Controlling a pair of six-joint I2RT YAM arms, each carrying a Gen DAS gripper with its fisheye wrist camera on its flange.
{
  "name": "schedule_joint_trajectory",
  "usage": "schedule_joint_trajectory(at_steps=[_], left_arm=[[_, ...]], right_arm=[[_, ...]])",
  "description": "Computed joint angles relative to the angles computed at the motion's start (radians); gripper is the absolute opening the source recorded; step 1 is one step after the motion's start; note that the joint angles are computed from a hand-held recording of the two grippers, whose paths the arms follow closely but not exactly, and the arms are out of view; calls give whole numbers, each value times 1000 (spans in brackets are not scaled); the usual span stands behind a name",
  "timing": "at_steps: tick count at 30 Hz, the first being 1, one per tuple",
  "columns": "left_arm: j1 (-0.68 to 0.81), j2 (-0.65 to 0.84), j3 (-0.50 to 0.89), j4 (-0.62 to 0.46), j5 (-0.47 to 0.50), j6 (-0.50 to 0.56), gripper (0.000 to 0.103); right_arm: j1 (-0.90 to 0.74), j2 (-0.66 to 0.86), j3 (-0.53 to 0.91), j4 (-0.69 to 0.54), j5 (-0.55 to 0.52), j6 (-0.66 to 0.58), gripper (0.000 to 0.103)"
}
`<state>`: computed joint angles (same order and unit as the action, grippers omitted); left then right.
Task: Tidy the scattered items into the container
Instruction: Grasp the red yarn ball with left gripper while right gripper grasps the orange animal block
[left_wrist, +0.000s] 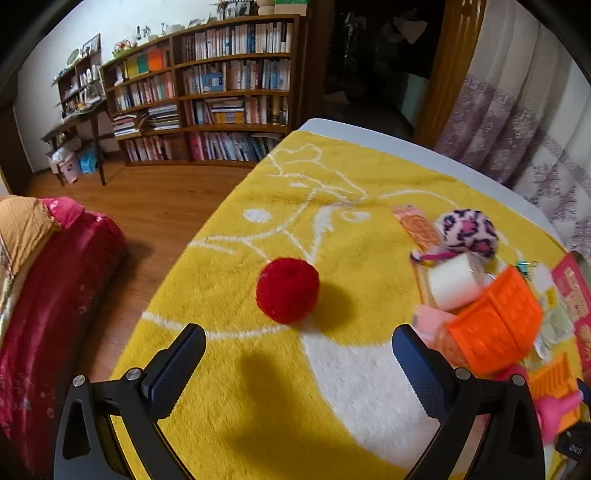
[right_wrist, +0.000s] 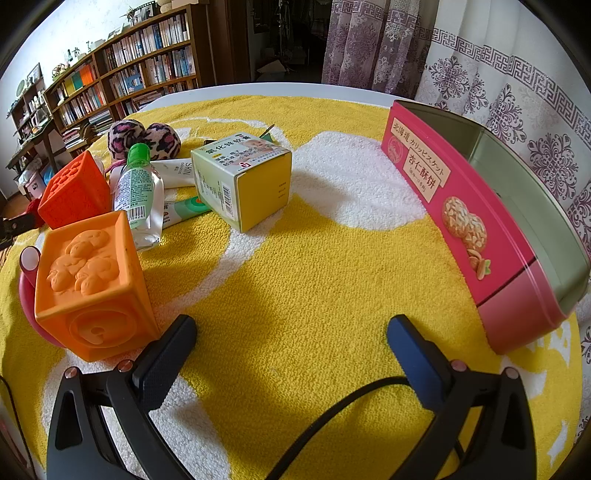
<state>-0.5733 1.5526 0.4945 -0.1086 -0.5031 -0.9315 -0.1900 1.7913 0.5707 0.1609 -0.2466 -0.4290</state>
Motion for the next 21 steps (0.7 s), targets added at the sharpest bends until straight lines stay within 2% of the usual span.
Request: schedule_joint_trajectory(at_steps=[1, 3, 10, 21], left_arm=[[10, 0, -4, -2, 4, 8, 102], [46, 65, 0, 61, 19, 34, 102], [68, 169, 38, 122, 73, 70, 102], [70, 226, 69, 137, 67, 111, 102]], right_arm=[[0, 0, 0, 1, 0, 0, 103], [1, 0, -1, 1, 1, 1, 103], [0, 0, -1, 2, 0, 1, 103], [0, 0, -1, 2, 0, 1, 103]])
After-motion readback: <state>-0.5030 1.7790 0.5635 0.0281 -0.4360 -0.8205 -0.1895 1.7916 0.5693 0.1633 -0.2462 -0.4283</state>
